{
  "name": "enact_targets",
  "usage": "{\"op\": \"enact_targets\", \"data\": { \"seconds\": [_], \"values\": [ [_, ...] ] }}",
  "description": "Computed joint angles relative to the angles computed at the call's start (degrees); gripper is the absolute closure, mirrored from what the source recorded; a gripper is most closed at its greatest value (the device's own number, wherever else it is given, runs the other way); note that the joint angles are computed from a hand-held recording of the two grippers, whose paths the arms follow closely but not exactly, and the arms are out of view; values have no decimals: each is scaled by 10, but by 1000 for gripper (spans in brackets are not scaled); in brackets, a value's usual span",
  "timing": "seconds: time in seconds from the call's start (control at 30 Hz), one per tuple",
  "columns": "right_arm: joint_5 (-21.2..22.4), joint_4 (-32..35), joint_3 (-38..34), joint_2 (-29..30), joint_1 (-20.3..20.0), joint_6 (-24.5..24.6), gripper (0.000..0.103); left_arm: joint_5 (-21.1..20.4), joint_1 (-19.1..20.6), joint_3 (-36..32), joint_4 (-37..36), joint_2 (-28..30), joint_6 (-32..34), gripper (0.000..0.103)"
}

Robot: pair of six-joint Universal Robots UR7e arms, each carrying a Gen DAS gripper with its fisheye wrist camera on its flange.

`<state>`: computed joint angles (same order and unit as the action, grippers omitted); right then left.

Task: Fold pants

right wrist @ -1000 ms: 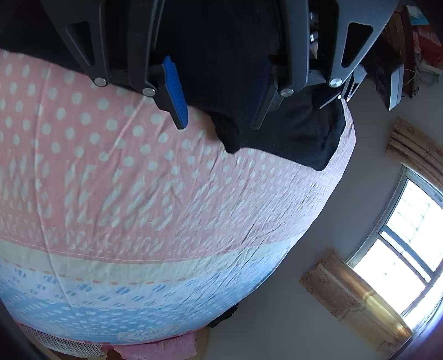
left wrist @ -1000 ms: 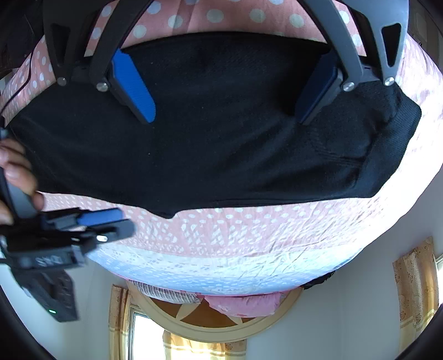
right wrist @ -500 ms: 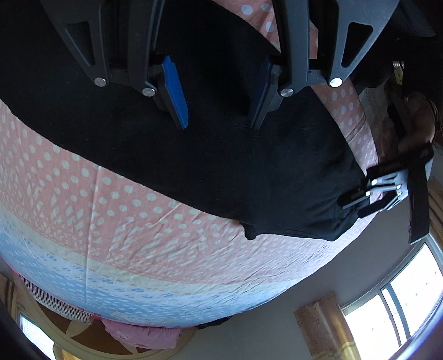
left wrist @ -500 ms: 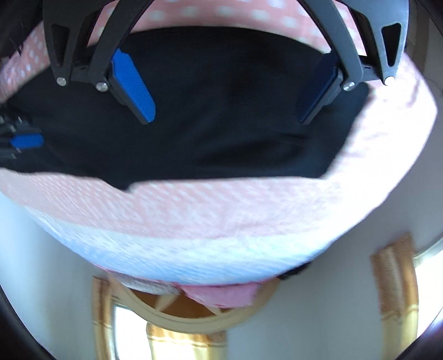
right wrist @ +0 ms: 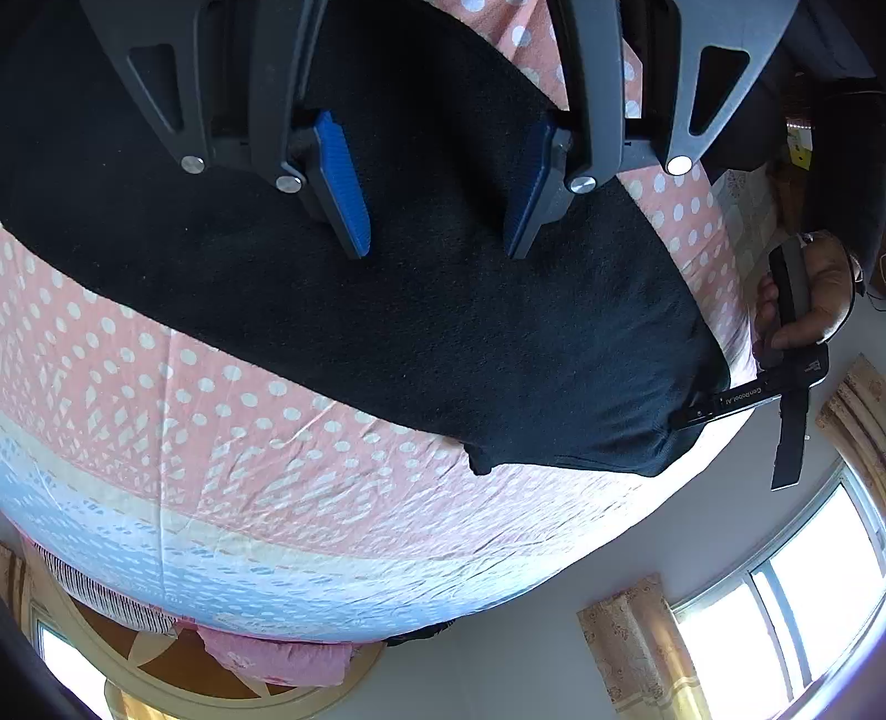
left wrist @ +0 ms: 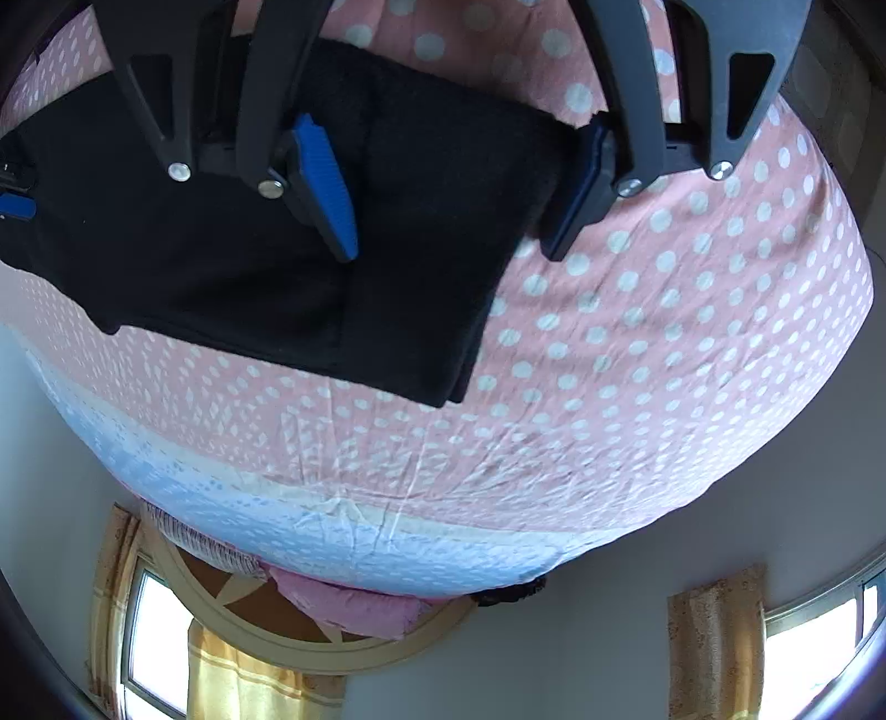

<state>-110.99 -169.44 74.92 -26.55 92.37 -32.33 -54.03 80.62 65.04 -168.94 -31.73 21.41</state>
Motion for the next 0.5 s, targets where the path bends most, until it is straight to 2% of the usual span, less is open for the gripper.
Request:
{"op": "enact_targets", "data": {
  "seconds": [0.03,0.1,0.17,0.27,0.33,0.5],
  "values": [
    [0,-7,8,-6,-1,1,51,15,-3,4,-10,-2,-2,26],
    [11,-37,36,-30,-9,4,51,57,-18,17,-79,2,34,27],
    [12,-72,71,-62,-22,15,51,65,-36,34,-134,1,75,24],
    [4,-148,131,-116,-43,44,51,4,-56,61,-123,-14,69,21],
    [-5,-207,181,-163,-64,73,51,-37,-73,59,-86,-11,75,18],
    [-40,-346,307,-278,-120,144,51,-134,-120,-9,52,45,105,18]
  ]
}}
